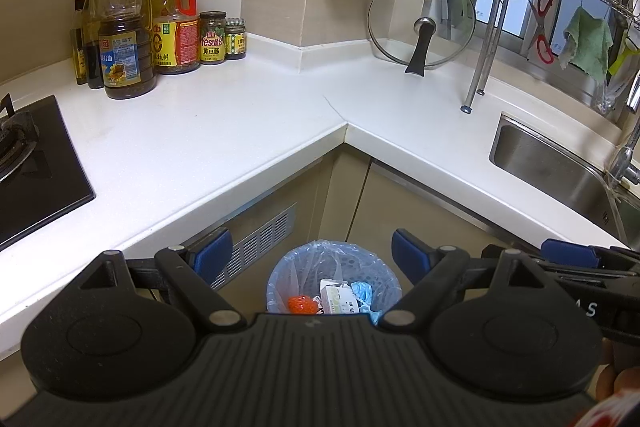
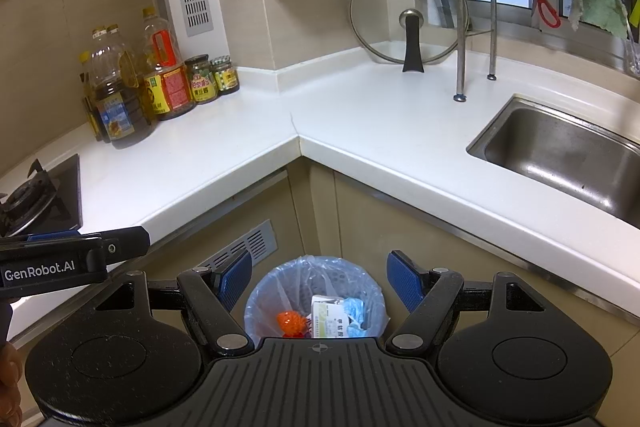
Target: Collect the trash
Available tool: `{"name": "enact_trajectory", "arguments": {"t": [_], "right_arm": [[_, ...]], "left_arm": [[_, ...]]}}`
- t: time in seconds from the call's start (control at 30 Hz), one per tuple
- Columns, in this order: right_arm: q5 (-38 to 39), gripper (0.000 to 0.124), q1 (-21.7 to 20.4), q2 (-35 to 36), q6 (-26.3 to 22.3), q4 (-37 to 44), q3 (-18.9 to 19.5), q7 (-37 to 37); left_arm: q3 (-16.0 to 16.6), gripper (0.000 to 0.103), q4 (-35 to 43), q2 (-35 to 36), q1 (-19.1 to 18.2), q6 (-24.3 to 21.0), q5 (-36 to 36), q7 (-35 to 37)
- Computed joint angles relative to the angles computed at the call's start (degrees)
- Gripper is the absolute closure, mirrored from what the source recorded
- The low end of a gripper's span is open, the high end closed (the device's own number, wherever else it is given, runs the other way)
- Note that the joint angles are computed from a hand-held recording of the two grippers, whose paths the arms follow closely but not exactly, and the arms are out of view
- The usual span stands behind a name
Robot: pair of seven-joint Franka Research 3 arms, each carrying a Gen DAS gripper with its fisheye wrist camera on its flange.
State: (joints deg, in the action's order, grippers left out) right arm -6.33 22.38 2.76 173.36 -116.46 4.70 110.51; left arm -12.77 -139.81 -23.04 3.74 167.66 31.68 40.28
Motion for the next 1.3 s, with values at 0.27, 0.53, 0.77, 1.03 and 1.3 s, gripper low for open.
{"name": "enact_trajectory", "arguments": {"t": [0.27, 0.53, 0.77, 1.03, 1.3], "right_arm": [[0.09, 0.049, 0.00, 0.05, -0.05, 0.08, -0.05, -0.10], [0.64, 0.049, -0.02, 0.15, -0.13, 0.17, -0.03, -0.68], [-0.35, 0.049, 0.16, 0.19, -0.23, 0.18, -0.20, 0.43], [-1.66, 0.049, 0.32, 0.48, -0.36, 0.46, -0.44, 1.91], [-2.76, 0.049, 0.52, 0.48, -0.51, 0.56, -0.69, 3.18]], "left_arm": [[-0.10, 0.018, 0.16, 0.33, 0.17, 0.22, 0.39, -0.29], [-0.05, 0.018, 0.22, 0.41, 0.11, 0.17, 0.57, -0.47], [0.18, 0.018, 0.28, 0.64, 0.01, 0.31, 0.50, -0.23], [0.15, 0.018, 0.15, 0.80, 0.35, 0.79, 0.80, -0.35], [-0.18, 0.018, 0.37, 1.26, 0.61, 0.82, 1.15, -0.72]]}}
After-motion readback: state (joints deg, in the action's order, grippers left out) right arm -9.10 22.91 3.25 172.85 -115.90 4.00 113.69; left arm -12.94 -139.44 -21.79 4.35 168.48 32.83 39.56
